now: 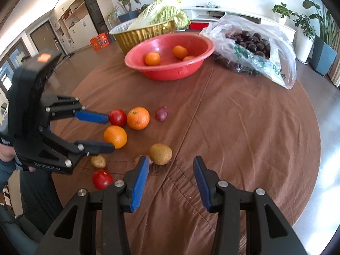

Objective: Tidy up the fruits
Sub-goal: 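Move both open tools back toward the remaining fruit, then close the left tool on an orange while the right tool grasps a mandarin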

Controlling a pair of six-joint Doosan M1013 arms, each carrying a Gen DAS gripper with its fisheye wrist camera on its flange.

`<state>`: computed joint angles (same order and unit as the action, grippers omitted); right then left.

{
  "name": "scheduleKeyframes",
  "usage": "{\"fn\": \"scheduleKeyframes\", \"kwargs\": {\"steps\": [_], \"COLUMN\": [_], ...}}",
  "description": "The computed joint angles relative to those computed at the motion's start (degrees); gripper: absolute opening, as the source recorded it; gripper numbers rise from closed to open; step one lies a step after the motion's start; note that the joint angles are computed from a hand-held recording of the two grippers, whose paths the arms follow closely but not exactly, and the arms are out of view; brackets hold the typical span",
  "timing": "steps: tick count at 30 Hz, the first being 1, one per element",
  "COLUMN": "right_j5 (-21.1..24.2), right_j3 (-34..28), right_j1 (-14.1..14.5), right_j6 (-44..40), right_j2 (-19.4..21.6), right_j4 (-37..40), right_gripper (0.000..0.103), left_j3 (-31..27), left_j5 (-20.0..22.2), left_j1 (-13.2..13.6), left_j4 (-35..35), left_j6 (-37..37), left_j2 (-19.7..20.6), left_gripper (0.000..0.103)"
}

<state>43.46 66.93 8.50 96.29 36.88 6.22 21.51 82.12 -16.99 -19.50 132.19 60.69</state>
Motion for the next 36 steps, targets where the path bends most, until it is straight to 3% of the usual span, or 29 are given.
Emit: {"fn": "scheduleKeyframes", "kwargs": {"steps": [3,5,9,14,22,24,28,36], "right_j5": [0.34,0.23,0.61,1.97,3.28,4.55,7.07,8.56], "right_j3": [-0.27,-0.41,-1.75,-4.25,-6.81,-8.07,-10.79,-14.07], "right_j1": [-0.03,-0.2,-0.34,-0.09,0.03,-0.03,-0.16,-0.19], "right_j6": [-0.16,-0.48,-1.95,-4.87,-6.95,-7.37,-8.13,-9.81], "right_j2": [0.27,0.34,0.99,2.27,3.64,4.39,6.28,8.67], "right_j4": [-0.8,-0.63,-0.65,-0.16,0.3,0.01,-0.88,-0.3], "right_gripper": [0.047,0.047,0.047,0.047,0.047,0.047,0.047,0.047], "left_j3": [4.43,8.39,11.9,10.69,1.81,2.55,1.4,4.89], "left_j5": [-2.62,-5.81,-7.58,-5.66,0.78,-0.58,-0.58,-3.4], "left_j1": [-0.11,-0.15,0.22,-0.02,-0.4,-0.46,-0.35,-0.12], "left_j4": [0.36,0.07,-1.04,0.41,0.05,0.31,-0.46,-0.85], "left_j6": [-1.34,-1.23,-2.81,-5.3,-10.81,-11.15,-12.36,-11.35], "left_j2": [-2.38,-4.53,-6.5,-5.71,-0.41,-0.71,-0.01,-1.76], "left_gripper": [0.04,0.04,0.04,0.04,0.039,0.034,0.033,0.032]}}
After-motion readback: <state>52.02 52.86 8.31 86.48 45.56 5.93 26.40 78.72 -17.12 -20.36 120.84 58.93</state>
